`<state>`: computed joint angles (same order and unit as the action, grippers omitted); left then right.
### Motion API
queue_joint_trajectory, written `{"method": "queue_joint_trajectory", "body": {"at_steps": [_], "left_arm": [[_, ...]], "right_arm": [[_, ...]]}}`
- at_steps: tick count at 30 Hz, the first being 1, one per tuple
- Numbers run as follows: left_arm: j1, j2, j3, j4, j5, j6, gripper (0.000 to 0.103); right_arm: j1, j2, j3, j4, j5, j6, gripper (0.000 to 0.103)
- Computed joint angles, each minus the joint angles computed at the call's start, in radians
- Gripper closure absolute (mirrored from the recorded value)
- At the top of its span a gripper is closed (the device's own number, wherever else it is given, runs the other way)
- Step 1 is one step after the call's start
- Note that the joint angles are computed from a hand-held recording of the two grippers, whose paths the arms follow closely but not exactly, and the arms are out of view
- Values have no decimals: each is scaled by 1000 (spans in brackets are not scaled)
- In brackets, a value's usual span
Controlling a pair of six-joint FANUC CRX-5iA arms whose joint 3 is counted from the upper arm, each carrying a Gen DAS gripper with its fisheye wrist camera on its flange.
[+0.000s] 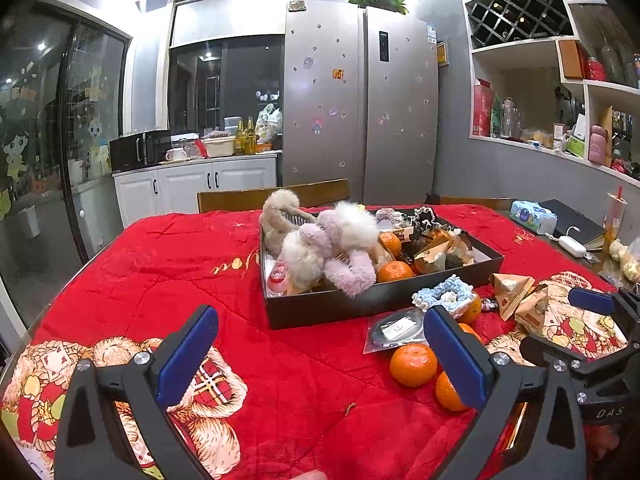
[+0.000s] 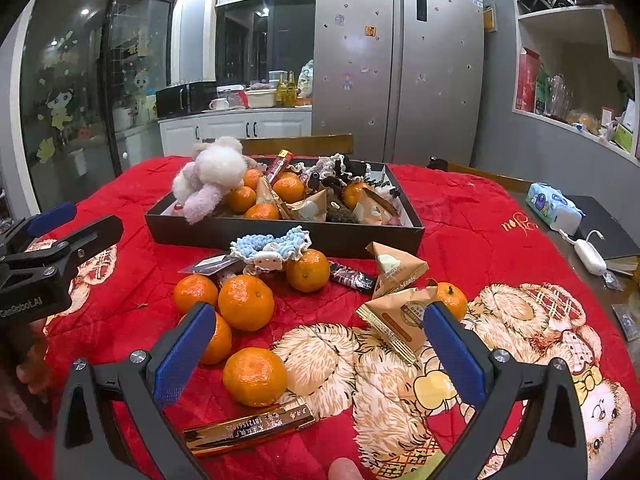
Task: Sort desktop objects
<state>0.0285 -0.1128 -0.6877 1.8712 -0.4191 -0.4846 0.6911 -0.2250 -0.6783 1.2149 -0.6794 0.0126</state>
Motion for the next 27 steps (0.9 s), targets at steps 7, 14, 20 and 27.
{"method": "queue_joint_trajectory", "body": {"at_steps": [7, 14, 20, 27], "left_arm": [[2, 1, 0, -5, 0, 5, 0], [5, 2, 1, -15, 0, 13, 0], [19, 9, 8, -53, -5, 48, 0], [23, 13, 11, -65, -8, 56, 0]], "right_arm": [[5, 2, 3, -7, -5, 3, 0], [7, 5, 9, -22, -10, 11, 0], [5, 8, 9, -21, -7, 10, 0], [4, 7, 9, -21, -6, 11, 0]]}}
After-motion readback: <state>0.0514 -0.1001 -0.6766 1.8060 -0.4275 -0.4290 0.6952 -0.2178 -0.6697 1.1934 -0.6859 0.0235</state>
